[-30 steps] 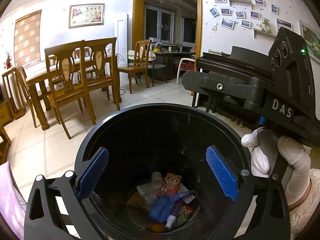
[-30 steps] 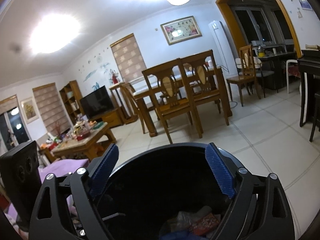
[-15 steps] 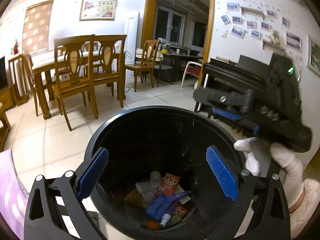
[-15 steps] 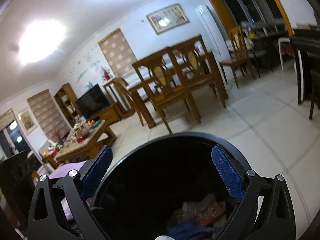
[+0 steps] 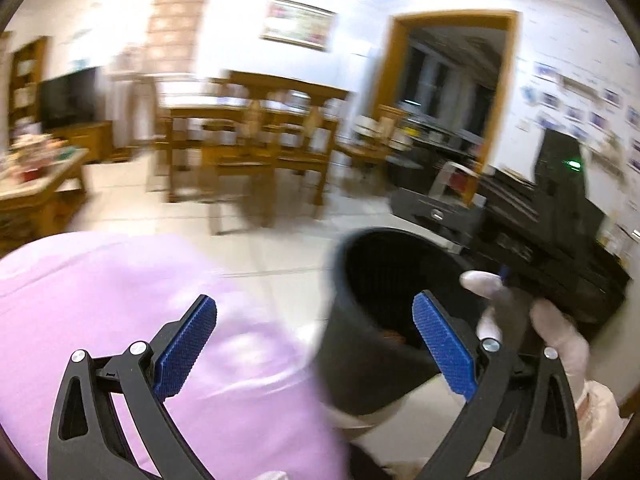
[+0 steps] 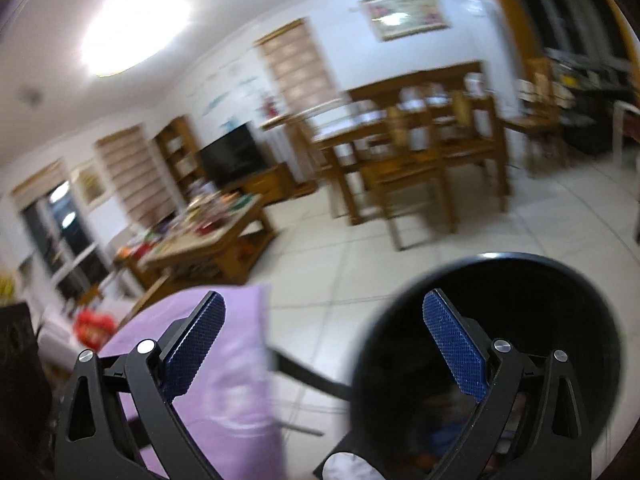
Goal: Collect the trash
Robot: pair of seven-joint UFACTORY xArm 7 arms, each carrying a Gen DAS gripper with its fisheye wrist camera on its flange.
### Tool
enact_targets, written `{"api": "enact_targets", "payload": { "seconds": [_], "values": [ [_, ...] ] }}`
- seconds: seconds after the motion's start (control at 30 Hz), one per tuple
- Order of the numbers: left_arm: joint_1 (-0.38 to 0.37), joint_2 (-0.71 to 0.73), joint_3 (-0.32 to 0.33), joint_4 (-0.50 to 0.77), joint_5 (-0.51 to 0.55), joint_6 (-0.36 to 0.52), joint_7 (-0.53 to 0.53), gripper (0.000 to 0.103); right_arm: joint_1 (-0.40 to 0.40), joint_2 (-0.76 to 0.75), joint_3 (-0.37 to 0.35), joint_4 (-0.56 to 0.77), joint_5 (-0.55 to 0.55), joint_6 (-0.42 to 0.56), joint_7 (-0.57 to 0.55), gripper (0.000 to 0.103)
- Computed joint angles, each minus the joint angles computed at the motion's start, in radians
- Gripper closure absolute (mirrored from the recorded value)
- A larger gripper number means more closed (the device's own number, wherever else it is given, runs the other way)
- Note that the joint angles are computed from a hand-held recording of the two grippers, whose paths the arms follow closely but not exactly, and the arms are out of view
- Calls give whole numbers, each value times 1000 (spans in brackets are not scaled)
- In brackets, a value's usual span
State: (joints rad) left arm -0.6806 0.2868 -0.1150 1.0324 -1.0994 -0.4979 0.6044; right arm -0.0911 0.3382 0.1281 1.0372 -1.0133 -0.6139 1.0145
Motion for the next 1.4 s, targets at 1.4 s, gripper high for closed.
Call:
{"api": "enact_targets", "payload": {
  "seconds": [1.4],
  "values": [
    [182, -261, -135, -467, -544, -617, -64, 5, 562, 159, 112, 19, 722, -175, -832, 5]
  ]
}}
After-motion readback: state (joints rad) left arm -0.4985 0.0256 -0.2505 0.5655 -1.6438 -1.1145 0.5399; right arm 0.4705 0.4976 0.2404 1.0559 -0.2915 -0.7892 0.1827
